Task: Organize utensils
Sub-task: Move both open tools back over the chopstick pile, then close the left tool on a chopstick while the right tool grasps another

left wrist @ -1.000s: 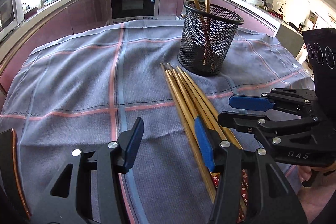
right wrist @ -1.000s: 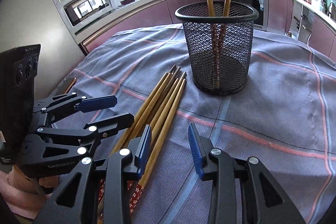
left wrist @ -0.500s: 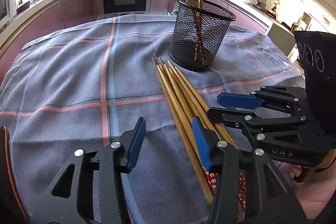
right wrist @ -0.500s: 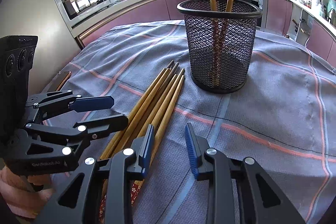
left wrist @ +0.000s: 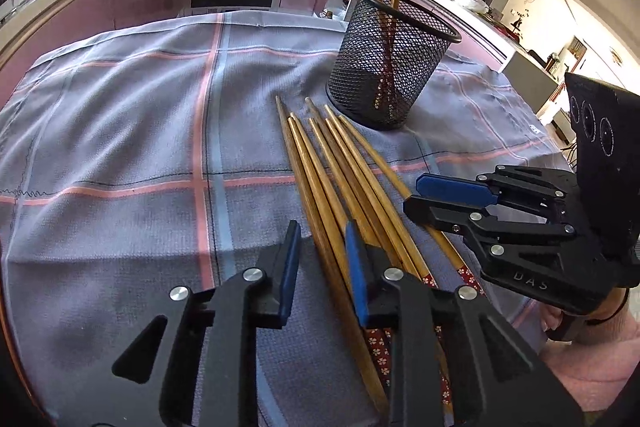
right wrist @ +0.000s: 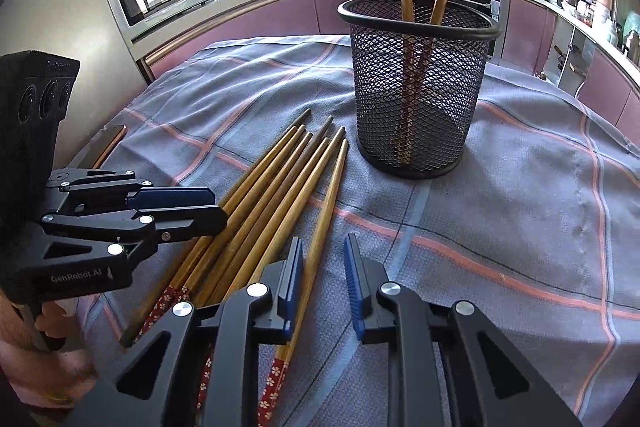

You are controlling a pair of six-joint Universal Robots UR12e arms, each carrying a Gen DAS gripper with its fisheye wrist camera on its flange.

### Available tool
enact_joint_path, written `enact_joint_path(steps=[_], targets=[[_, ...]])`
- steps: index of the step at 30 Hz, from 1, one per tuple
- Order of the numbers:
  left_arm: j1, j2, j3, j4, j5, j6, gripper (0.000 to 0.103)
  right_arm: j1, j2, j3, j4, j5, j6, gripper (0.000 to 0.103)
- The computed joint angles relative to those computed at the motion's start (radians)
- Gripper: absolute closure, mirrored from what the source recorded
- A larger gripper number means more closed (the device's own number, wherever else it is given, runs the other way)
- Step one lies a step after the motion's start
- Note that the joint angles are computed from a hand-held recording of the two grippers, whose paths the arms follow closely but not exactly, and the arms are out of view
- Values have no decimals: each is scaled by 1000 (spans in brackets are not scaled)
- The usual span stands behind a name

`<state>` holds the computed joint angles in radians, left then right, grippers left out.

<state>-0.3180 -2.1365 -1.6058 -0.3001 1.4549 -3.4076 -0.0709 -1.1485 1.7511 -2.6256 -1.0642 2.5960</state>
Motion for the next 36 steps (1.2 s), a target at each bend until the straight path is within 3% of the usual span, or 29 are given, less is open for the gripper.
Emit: enact_joint_path(steps=[9, 17, 22, 24, 26, 33, 36], targets=[[13, -2, -1, -2, -23, -6, 83, 13, 6, -5, -21, -32, -6, 84], [-8, -9, 38, -76, 75, 66, 74, 19, 7, -6, -31, -47, -7, 84], [-15, -23, 68, -103, 123, 84, 73, 29, 13, -9, -48, -62, -4, 83], [-12, -28, 74, -103, 120, 77, 77, 29, 14, -10, -50, -62, -2, 83], [-20, -33, 83, -115, 165, 85, 85, 28, 14, -10, -50, -60, -4, 84], [-13, -35, 86, -114, 150, 70, 84, 33, 20, -22, -46, -73, 1, 88], [-16, -42, 96, -115, 159, 50, 88, 34, 25, -28, -42, -64, 7, 91]])
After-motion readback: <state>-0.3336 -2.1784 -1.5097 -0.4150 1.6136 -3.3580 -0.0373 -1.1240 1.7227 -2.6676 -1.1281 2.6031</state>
